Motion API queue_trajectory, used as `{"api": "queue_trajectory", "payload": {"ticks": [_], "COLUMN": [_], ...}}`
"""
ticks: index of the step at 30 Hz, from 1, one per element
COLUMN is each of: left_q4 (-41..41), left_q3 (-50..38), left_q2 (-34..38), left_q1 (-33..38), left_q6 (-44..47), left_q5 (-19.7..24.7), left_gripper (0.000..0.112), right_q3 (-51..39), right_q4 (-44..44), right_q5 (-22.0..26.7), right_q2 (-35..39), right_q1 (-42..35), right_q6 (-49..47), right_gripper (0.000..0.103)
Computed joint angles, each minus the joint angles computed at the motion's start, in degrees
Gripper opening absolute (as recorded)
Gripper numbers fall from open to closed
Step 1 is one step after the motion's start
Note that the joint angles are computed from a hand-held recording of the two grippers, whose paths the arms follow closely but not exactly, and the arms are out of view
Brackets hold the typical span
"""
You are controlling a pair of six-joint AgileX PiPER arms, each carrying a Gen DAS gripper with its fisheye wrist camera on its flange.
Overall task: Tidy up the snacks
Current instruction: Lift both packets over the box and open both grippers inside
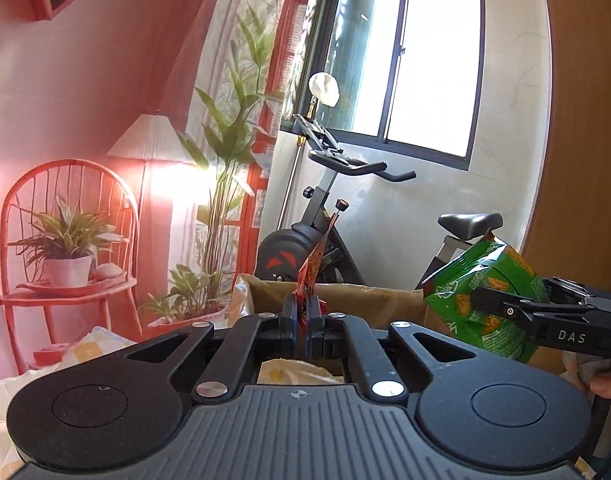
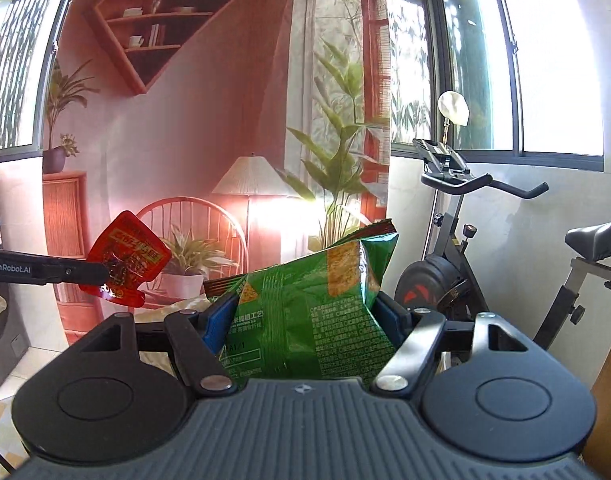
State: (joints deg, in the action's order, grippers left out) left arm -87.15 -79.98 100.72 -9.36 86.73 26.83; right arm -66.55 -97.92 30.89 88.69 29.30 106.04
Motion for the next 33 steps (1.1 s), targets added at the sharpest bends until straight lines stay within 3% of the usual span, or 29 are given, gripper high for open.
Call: {"api": "queue_trajectory", "payload": {"ticks": [7,14,19,21,23,25,27,29,33], "left_q4": [24.48,48.73,54.05,52.79,52.6,50.09,51.13,51.84,41.44], "left_q3": [-20.65,-36.54,-39.93,-39.59,-38.57,-35.52,-34.49,-32.47,-22.59], "left_q2": [12.38,22.26,25.1,24.94,24.29,22.6,21.54,20.12,14.75], "left_q1": [-6.97,-9.97,-10.12,-9.64,-9.55,-9.34,-9.3,-9.45,-9.13], "left_q6": [-25.76,-48.42,-52.21,-50.61,-50.22,-47.37,-48.0,-48.78,-39.35], "left_q5": [-3.46,0.76,3.55,4.14,3.45,1.06,0.77,-0.73,-8.44], "left_gripper": [0.005,0.005,0.006,0.014,0.052,0.061,0.064,0.078,0.091], "right_q3": [-8.44,-12.78,-13.02,-14.0,-14.05,-14.01,-13.06,-11.84,-8.49], "right_q4": [4.85,20.99,28.59,32.11,34.27,34.76,34.18,34.5,31.05], "right_q5": [-5.5,-5.77,-5.95,-5.17,-5.0,-4.45,-4.07,-4.38,-4.57], "right_q2": [7.17,12.16,12.15,12.26,11.75,11.31,10.39,9.22,6.35], "right_q1": [-8.07,-11.34,-12.1,-11.94,-11.78,-11.5,-11.06,-10.92,-9.87], "right_q6": [-5.06,-17.81,-24.53,-28.35,-30.04,-30.29,-29.31,-29.62,-25.81], "right_gripper": [0.073,0.073,0.075,0.076,0.078,0.088,0.09,0.091,0.092]}}
